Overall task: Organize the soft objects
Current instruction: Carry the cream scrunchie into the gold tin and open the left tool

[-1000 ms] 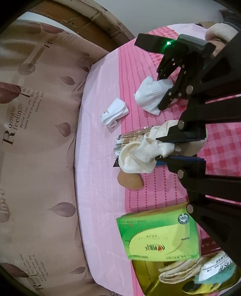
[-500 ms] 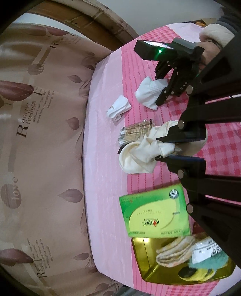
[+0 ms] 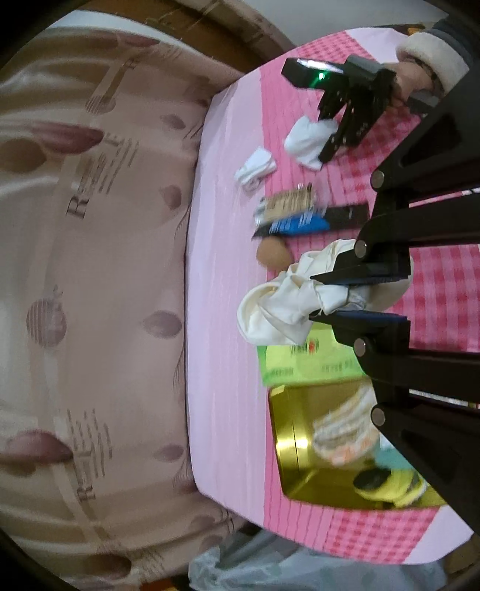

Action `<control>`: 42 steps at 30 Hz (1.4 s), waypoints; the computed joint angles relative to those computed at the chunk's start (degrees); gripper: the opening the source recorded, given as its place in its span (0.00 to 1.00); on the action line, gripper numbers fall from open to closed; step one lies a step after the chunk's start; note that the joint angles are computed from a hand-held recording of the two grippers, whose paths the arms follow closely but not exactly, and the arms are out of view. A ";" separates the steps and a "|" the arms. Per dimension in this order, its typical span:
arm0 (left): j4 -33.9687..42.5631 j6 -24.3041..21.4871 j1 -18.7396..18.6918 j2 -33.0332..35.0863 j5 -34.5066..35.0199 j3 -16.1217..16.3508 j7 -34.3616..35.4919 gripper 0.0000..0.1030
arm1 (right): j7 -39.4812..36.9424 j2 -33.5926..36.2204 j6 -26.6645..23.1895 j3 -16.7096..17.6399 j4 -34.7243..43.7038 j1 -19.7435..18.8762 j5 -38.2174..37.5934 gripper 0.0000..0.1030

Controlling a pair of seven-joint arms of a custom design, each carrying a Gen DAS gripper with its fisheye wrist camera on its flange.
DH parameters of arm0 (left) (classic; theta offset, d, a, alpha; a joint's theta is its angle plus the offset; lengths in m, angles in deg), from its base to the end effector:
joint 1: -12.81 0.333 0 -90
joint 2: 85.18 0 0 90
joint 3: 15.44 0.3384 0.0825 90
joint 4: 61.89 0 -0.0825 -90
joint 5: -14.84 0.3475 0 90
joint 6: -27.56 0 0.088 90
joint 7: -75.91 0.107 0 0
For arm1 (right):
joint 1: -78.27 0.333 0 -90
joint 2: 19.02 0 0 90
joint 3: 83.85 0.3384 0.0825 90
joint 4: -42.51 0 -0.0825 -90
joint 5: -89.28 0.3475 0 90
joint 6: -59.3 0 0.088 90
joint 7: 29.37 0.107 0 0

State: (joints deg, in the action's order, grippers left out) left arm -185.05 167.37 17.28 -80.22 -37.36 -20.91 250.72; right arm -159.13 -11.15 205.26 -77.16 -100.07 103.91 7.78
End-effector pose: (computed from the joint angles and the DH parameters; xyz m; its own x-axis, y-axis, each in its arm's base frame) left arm 0.5439 -0.0100 0.4272 -0.7605 -0.6429 0.0912 -0.5481 0.5601 -0.6211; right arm 0.3655 0.2471 0.2769 -0.5478 -0.8294 -0.1095 -0.6083 0.4848 -0.6285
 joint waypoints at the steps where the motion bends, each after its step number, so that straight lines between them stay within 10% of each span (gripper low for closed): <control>1: 0.43 0.41 0.10 0.35 0.16 0.00 -0.32 0.11 | -0.01 0.01 -0.01 0.01 0.00 0.01 0.01 0.34; 26: 14.11 17.76 2.91 16.10 13.34 0.39 -15.91 0.11 | -1.24 0.05 -0.11 -0.02 0.17 0.09 0.87 0.36; 42: 23.46 17.45 1.28 26.64 27.64 2.56 -29.27 0.14 | -2.73 0.19 -0.66 0.06 0.31 0.31 2.23 0.36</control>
